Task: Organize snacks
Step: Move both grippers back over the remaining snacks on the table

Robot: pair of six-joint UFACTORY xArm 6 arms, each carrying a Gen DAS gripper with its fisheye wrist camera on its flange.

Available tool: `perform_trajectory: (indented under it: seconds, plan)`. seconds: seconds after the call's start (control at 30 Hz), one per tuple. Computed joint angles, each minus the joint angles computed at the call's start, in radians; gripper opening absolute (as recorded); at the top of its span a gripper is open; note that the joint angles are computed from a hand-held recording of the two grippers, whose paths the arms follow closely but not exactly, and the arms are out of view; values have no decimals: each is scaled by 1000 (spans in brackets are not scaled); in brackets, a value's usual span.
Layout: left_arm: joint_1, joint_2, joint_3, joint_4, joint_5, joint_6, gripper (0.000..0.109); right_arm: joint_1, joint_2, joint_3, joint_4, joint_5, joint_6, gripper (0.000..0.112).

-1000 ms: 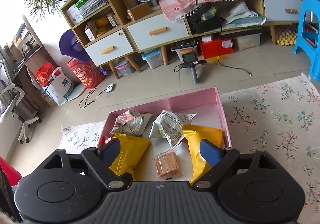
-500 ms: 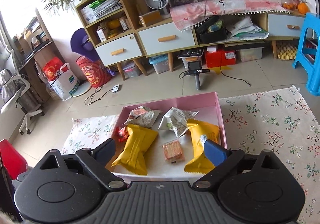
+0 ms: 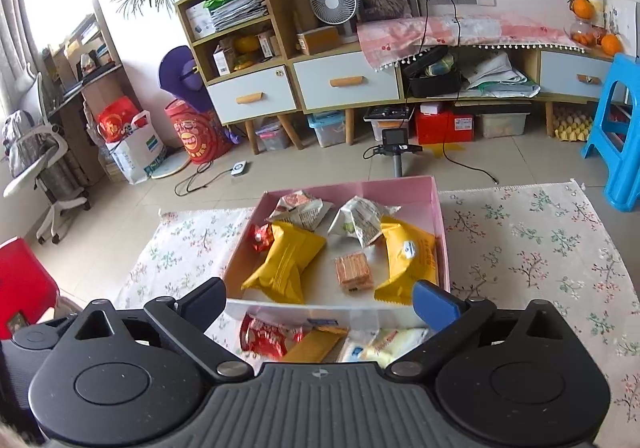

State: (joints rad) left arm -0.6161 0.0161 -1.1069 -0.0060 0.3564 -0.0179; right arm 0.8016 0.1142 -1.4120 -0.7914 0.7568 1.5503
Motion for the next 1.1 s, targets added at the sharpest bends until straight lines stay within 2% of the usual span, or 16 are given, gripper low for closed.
perform_trajectory:
  seconds: [0.43, 0.5, 0.57, 0.83, 1.1]
  plan:
    - [10, -94, 144, -26, -24, 28, 97, 71, -4, 34, -22, 31, -2, 94]
    - [17, -102, 161, 17, -28, -18, 97, 79, -9, 50, -26, 36, 2, 94]
    - [21, -105, 169, 28, -29, -33, 97, 93, 2, 31, -4, 77, -34, 94]
    - [18, -98, 190, -16, -30, 11, 97, 116, 1, 49, 26, 134, -67, 94]
    - [-22, -62, 187, -125, -17, 134, 97, 107, 7, 71, 125, 170, -146, 94]
